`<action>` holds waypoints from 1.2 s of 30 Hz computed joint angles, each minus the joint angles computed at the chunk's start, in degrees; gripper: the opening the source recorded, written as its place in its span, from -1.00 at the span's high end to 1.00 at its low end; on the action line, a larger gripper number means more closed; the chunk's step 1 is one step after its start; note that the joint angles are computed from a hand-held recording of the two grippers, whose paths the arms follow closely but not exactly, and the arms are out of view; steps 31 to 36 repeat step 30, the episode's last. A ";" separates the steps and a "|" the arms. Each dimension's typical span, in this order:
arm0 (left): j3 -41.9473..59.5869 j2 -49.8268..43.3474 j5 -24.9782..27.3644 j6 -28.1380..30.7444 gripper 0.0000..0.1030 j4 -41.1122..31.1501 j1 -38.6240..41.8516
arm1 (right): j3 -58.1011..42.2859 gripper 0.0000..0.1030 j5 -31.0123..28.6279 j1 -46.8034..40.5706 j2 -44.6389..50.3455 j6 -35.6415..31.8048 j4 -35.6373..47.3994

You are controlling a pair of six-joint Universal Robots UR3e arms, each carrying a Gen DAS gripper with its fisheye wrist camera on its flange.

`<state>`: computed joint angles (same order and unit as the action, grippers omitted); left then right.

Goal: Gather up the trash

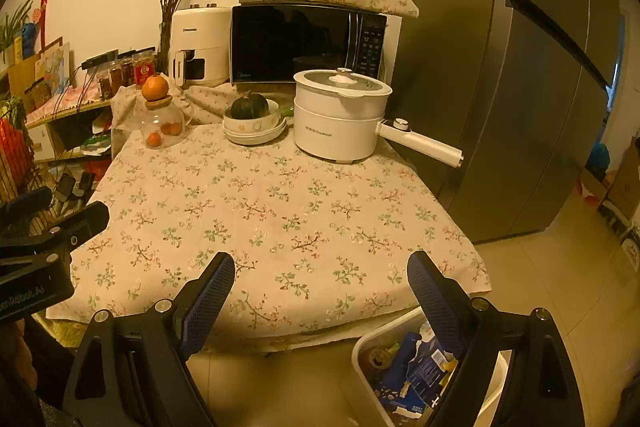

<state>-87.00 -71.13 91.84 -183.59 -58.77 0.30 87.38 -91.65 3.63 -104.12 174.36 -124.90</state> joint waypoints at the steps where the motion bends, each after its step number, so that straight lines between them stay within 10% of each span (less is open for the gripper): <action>1: 0.00 0.02 0.01 -0.04 -0.87 0.05 -0.03 | -0.04 -0.74 -0.07 0.10 -0.04 0.06 0.00; 36: 8.82 -7.58 -4.31 6.35 -0.88 -7.60 5.15 | -8.67 -1.00 3.84 -0.63 7.74 -2.83 3.26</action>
